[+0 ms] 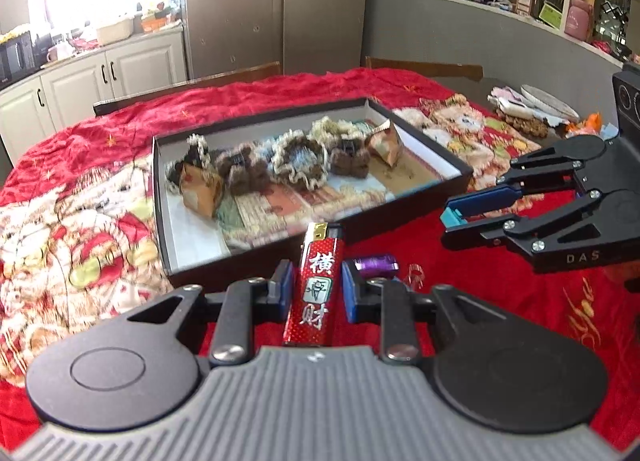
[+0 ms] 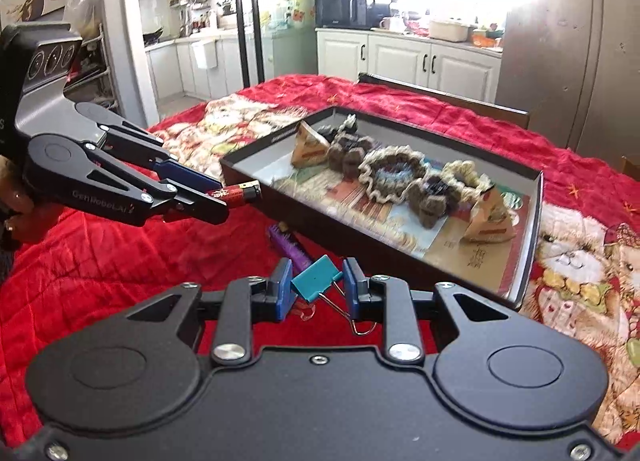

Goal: Organize objects
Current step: 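Carry the red lighter and teal clip over the box with both tools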

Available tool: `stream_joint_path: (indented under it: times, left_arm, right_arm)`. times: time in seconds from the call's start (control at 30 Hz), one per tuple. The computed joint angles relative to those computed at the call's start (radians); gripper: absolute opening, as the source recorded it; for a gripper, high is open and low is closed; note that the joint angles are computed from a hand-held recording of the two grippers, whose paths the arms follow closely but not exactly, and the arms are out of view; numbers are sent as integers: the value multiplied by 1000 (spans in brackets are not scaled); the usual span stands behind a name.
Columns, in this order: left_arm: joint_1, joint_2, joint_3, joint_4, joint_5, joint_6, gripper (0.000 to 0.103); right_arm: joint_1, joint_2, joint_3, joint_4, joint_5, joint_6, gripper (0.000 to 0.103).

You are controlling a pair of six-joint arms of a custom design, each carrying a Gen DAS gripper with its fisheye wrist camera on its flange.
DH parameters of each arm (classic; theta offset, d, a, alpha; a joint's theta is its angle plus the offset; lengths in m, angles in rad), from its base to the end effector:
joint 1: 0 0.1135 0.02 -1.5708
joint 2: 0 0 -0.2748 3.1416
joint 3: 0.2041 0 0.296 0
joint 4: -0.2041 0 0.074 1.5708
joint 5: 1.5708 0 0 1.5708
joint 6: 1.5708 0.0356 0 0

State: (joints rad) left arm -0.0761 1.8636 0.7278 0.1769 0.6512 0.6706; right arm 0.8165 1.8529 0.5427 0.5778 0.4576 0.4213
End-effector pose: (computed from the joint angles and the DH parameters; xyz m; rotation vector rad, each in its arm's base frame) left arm 0.3320 -0.0470 0.0553 1.0796 2.0758 -0.5358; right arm 0.2223 0.2136 0.0420 -0.2086 2.2085 0.1519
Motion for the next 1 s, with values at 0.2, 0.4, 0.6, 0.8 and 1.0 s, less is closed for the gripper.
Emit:
stream_joint_path:
  times: [0.2,0.4,0.6,0.8,1.0]
  left_arm:
    - [-39,23,57,30,-20,-59,29]
    - [-78,95,151,41,-65,-109,29]
    - [-107,173,237,42,-104,-138,29]
    - [-130,234,300,36,-144,-139,29]
    - [-140,285,350,20,-164,-137,29]
  right_arm:
    - [-44,-5,14,17,29,15,26]
    - [-92,25,63,-15,95,9,26]
    - [-158,87,119,-35,75,1,26]
    - [-209,159,169,-35,46,3,26]
    - [-239,202,202,-43,31,-2,26]
